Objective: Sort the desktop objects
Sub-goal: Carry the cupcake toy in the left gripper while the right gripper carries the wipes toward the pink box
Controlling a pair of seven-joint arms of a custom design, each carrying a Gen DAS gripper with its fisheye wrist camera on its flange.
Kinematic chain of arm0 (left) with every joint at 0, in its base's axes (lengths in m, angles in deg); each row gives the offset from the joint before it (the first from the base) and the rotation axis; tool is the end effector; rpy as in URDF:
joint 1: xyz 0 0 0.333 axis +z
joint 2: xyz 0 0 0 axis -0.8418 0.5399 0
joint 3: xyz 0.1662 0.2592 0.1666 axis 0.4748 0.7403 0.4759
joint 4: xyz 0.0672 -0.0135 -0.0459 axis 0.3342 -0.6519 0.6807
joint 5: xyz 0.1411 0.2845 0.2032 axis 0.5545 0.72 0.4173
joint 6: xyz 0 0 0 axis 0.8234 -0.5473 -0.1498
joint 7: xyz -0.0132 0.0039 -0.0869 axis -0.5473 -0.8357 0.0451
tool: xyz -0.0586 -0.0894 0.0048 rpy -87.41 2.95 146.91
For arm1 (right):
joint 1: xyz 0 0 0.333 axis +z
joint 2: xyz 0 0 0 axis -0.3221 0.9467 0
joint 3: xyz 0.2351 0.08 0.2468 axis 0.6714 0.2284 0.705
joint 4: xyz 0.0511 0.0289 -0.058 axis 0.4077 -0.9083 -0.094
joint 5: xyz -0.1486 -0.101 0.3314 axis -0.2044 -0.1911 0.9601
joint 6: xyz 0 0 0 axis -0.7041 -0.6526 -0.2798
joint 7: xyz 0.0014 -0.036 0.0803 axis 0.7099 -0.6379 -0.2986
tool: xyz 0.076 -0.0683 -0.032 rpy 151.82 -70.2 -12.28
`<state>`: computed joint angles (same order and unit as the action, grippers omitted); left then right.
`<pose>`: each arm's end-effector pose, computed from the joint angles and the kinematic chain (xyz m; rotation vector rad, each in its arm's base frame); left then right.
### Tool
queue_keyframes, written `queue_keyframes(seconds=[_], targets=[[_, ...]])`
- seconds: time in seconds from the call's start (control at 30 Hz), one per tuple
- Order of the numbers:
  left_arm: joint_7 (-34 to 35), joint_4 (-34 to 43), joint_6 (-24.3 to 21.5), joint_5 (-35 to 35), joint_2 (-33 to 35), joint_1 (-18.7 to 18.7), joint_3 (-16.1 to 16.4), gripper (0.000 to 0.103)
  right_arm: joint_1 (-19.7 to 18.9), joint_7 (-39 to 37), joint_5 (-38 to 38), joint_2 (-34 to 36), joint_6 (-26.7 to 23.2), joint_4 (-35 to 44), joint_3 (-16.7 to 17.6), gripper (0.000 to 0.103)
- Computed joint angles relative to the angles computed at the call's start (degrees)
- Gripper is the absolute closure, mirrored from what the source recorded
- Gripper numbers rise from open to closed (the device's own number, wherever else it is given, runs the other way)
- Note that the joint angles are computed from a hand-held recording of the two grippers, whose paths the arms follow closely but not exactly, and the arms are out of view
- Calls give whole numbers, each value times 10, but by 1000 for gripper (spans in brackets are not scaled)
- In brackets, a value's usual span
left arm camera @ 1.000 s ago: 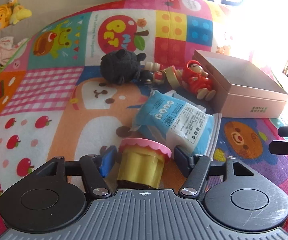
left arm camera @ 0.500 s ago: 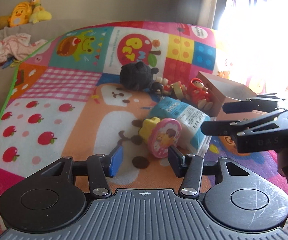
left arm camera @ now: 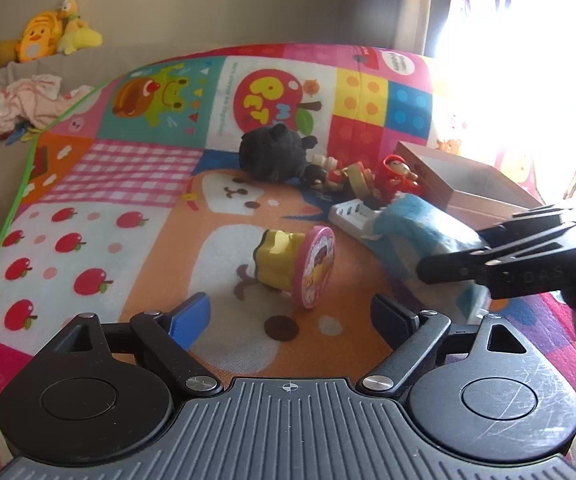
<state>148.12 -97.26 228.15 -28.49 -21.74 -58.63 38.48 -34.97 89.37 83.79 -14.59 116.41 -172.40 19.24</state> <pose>0.6771 -0.1899 0.3292 -1.3911 1.9692 -1.1981 0.6711 0.0555 0.3625 -1.8804 1.4467 -0.6335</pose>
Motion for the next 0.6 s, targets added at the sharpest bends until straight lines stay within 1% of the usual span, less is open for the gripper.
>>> queue_keyframes(seconds=[0.03, 0.07, 0.1, 0.13, 0.2, 0.23, 0.3, 0.33, 0.37, 0.43, 0.47, 0.5, 0.53, 0.57, 0.6], targets=[[6, 1, 8, -8, 0, -15, 15, 8, -13, 3, 4, -13, 17, -23, 6, 53], [14, 2, 14, -16, -1, -31, 30, 8, -14, 14, 10, -32, 38, -51, -6, 53], [26, 6, 15, -24, -1, -49, 47, 8, 3, 27, 19, -47, 56, -73, -35, 53], [39, 11, 12, -35, 0, -68, 65, 8, 31, 36, 33, -60, 68, -89, -74, 53], [57, 29, -4, -57, 6, -93, 86, 8, 75, 52, 57, -75, 78, -113, -135, 53], [59, 41, -18, -63, 11, -94, 84, 8, 76, 63, 57, -77, 80, -122, -143, 52], [60, 67, -43, -76, 22, -96, 81, 8, 56, 91, 44, -78, 91, -139, -134, 49], [61, 80, -53, -84, 28, -103, 88, 8, 41, 107, 31, -74, 108, -148, -123, 43], [63, 93, -61, -85, 35, -103, 86, 10, 29, 123, 16, -70, 125, -155, -113, 36], [69, 118, -85, -82, 46, -101, 79, 14, 17, 153, -5, -62, 153, -164, -105, 30], [70, 129, -99, -83, 51, -102, 77, 20, 10, 171, -17, -56, 165, -165, -100, 29], [70, 138, -114, -85, 54, -103, 75, 30, 9, 184, -25, -52, 170, -166, -101, 29], [69, 145, -128, -85, 56, -101, 71, 36, 16, 192, -27, -48, 175, -165, -109, 28], [71, 151, -144, -85, 57, -94, 60, 44, 25, 198, -28, -45, 178, -164, -118, 28], [69, 152, -150, -86, 57, -95, 59, 46, 22, 211, -39, -45, 176, -164, -118, 28]])
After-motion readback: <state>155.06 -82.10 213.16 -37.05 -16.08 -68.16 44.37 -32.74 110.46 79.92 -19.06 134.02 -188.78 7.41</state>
